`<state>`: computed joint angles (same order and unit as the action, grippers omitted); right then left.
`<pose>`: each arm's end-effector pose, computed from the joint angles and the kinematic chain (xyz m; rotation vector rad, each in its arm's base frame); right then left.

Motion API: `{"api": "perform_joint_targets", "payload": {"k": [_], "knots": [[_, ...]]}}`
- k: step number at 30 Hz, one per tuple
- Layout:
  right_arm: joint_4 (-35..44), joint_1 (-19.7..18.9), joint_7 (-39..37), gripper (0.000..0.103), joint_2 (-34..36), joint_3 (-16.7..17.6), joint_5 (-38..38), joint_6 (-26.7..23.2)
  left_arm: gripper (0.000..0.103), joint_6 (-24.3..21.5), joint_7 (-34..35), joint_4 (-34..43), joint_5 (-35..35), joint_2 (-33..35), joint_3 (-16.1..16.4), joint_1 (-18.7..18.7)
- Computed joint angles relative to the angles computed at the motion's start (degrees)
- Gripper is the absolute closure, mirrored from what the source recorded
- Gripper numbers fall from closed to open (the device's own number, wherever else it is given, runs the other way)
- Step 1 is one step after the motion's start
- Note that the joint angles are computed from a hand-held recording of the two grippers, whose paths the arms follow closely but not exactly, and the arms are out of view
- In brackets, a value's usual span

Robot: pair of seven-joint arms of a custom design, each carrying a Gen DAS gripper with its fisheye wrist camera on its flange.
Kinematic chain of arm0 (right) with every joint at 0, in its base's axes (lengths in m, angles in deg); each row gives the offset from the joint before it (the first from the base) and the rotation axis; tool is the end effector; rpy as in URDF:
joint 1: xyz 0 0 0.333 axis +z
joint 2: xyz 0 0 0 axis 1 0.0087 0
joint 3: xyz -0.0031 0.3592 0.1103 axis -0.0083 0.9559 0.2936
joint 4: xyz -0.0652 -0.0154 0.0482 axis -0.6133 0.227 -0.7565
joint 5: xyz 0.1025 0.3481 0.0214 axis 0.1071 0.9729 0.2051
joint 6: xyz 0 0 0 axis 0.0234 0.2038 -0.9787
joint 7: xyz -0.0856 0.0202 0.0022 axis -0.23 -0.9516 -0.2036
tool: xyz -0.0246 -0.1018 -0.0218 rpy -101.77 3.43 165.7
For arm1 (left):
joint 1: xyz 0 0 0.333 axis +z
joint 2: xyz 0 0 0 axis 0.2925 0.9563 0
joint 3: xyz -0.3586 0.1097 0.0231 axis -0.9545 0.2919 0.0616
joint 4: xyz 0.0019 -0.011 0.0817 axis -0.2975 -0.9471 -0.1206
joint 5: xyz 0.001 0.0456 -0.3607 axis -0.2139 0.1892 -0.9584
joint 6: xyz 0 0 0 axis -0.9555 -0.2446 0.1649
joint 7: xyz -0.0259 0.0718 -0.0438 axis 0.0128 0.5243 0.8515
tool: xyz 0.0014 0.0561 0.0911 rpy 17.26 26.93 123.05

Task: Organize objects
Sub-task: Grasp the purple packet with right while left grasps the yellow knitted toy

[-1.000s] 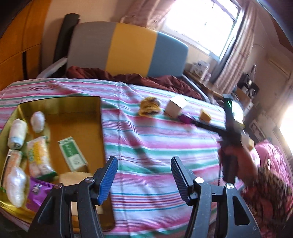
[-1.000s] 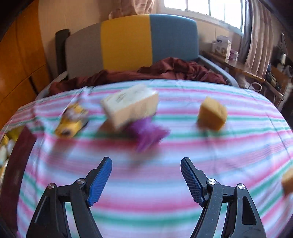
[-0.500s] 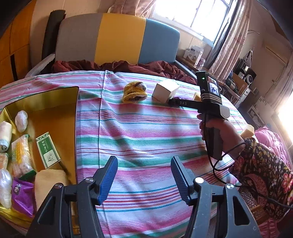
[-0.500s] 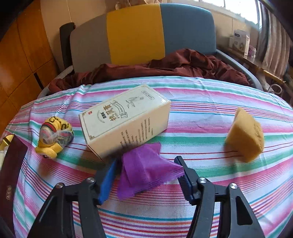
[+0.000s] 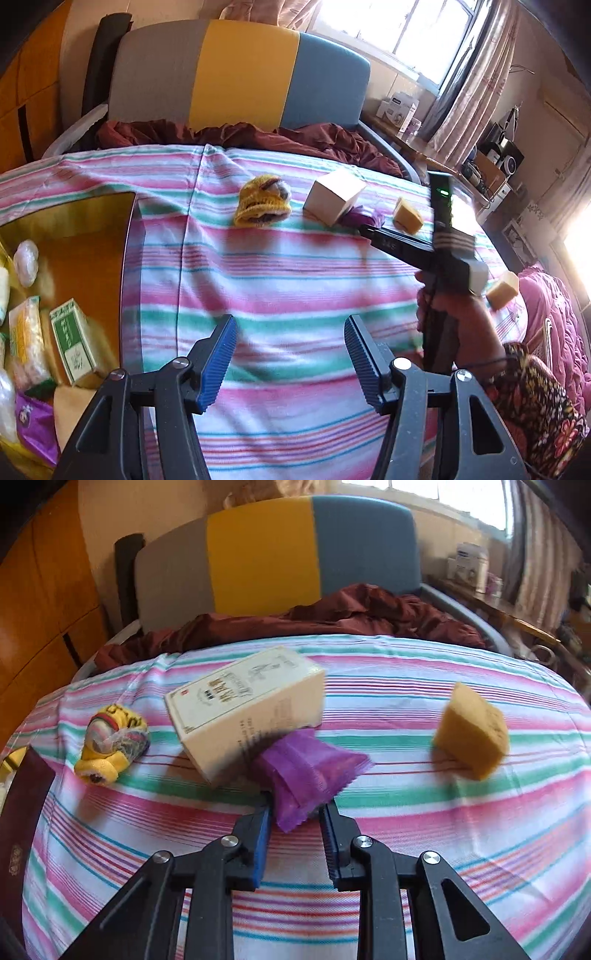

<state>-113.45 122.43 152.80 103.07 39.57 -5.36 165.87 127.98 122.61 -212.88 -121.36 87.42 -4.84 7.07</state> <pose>0.6163 0.3096 0.3789 -1.7549 1.7784 -0.5815 0.4917 -0.1273 0.4534 -1.8166 2.0884 -0.9999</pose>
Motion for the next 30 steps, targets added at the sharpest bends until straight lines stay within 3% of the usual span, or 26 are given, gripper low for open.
{"api": "perform_joint_targets", "payload": {"k": [1, 2, 3, 5, 8, 11, 13, 15, 18, 21, 24, 26, 30], "knots": [[-0.8, 1.8, 2.8, 0.062, -0.4, -2.6, -1.4, 1.5, 0.042, 0.2, 0.1, 0.3, -0.1, 0.2, 0.0, 0.0], [-1.5, 4.2, 6.6, 0.041, -0.7, -6.1, -3.4, 3.0, 0.042, 0.2, 0.0, 0.6, 0.1, 0.4, 0.0, 0.0], [-2.0, 6.6, 10.2, 0.031, -0.7, -9.5, -5.5, 4.3, 0.042, 0.1, -0.4, 0.8, 0.6, 0.6, 0.0, 0.1], [-1.2, 6.9, 10.9, 0.031, -0.7, -10.4, -7.5, 4.1, 0.042, 0.3, -1.5, 0.9, 1.5, 1.0, -0.1, 0.1], [3.0, 1.7, 2.6, 0.031, 0.3, -3.4, -6.0, -2.4, 0.042, -0.1, -3.3, 1.0, 3.3, 1.4, -0.3, 0.3], [6.0, -6.1, -8.0, 0.032, 2.3, 5.6, 0.3, -3.5, 0.042, -0.2, -5.9, 1.1, 6.9, 1.9, -0.3, 0.4], [6.6, -10.6, -15.2, 0.039, 3.3, 11.1, 5.8, -3.2, 0.042, 0.1, -6.6, 1.5, 8.0, 2.3, -0.4, 0.5], [7.1, -12.0, -19.2, 0.048, 4.1, 13.1, 8.9, -4.0, 0.042, 0.1, -9.4, 2.0, 11.0, 3.0, -0.3, 0.6], [6.5, -9.6, -19.9, 0.05, 4.1, 10.3, 9.5, -2.3, 0.042, -0.4, -11.8, 3.5, 13.1, 4.2, -0.4, 1.1], [5.4, -6.1, -18.7, 0.05, 3.7, 6.2, 9.9, -1.0, 0.042, 0.9, -18.3, 4.9, 19.9, 6.0, 0.2, 0.7], [3.2, -2.1, -15.0, 0.05, 2.7, 1.8, 9.3, -0.1, 0.042, 1.3, -30.7, 7.5, 33.7, 8.9, 4.5, -2.2], [1.8, 1.0, -11.8, 0.05, 1.9, -1.4, 7.7, 0.0, 0.042, 0.8, -39.3, 10.2, 43.1, 11.2, 9.1, -5.5], [0.0, 5.2, -5.8, 0.05, 0.7, -5.6, 2.4, 0.8, 0.037, 0.2, -45.5, 15.4, 50.0, 15.3, 10.6, -5.9]]}}
